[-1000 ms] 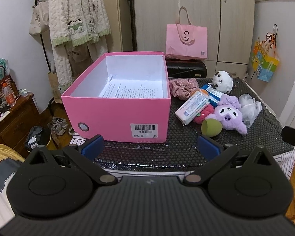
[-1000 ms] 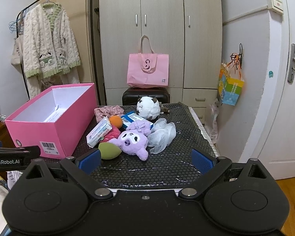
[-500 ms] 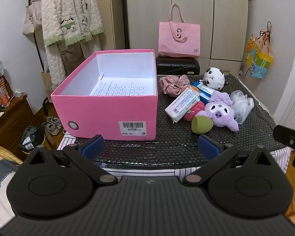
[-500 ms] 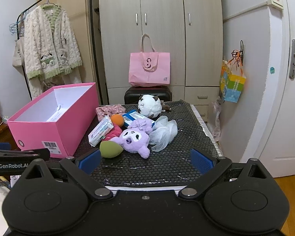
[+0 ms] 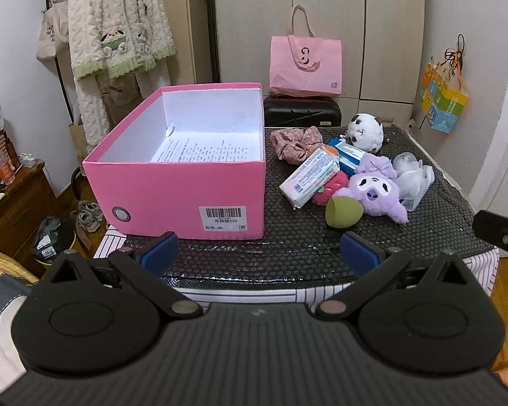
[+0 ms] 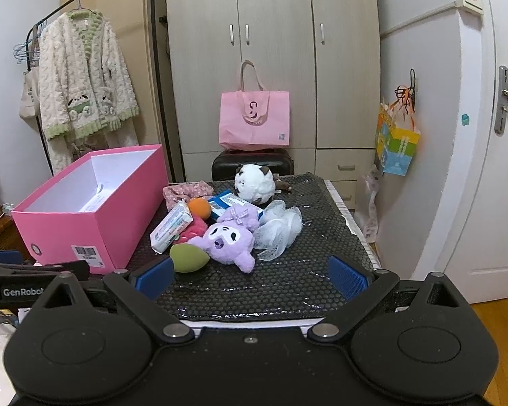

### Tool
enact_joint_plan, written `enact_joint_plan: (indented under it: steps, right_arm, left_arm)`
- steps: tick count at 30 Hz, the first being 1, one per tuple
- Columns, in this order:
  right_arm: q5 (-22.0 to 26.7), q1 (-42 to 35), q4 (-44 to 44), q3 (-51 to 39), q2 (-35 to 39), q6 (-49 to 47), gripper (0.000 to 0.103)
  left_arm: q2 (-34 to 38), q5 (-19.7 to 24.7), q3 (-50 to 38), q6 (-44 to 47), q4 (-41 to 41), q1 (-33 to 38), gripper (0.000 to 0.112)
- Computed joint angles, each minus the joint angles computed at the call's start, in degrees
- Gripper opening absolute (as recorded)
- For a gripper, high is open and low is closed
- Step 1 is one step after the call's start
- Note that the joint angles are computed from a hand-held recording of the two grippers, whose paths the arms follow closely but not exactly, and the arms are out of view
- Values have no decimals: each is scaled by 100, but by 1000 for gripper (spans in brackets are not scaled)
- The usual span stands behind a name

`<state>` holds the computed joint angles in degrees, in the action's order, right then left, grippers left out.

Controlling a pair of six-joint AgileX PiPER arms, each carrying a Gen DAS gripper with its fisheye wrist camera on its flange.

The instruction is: Organize soft objects

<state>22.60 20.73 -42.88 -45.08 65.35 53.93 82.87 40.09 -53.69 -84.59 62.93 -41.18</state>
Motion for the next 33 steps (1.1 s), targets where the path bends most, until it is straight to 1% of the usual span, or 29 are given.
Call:
enact_joint_plan:
  steps: [3,9,12,15,18,20,23,25,26,27,28,30,33]
  right_arm:
    - [-56,-67,248,-13,10,-255,100]
    - [-118,-120,185,-9,60,-205,100]
    - [-219,-189,228,10,92,-244,100]
    - [-416,-408,649,-35,222,-685,100]
    - [-718,-671,1229,-48,336,-1358,100]
    - [-1029,-882,1624,-73,457,-1852,100]
    - [-1647,-1177,1547,-31,701,-1888,100]
    - [-2329,-1433,1447,96,922,-1867,100]
    - [-2763,-1598,1202,186,1058,-1636,100]
    - [-3248,-1816,764,237,1248,-1216,100]
    - [-3507,-1942,537,233,1387,-989,100]
    - [-3751,-2182,-350,-40,1805,-96,100]
    - [-3807,-2318,-822,-414,2286,375,100]
  left_arm:
    - [20,-9,-22,49,-11,20,103]
    - [51,-38,-44,77,-27,37,103]
    - [137,-141,-119,159,-76,113,103]
    - [243,-225,-185,102,27,154,103]
    - [445,-354,-291,-57,292,205,103]
    - [618,-490,-414,-147,409,283,103]
    - [891,-858,-644,-204,449,467,102]
    - [1079,-1066,-766,-387,553,552,100]
    - [1176,-1117,-813,-513,648,568,100]
    - [1305,-1186,-903,-548,696,604,100]
    - [1439,-1252,-998,-548,753,634,100]
    - [1679,-1291,-1136,-670,1051,635,100]
    - [1944,-1374,-1176,-1182,1822,626,100]
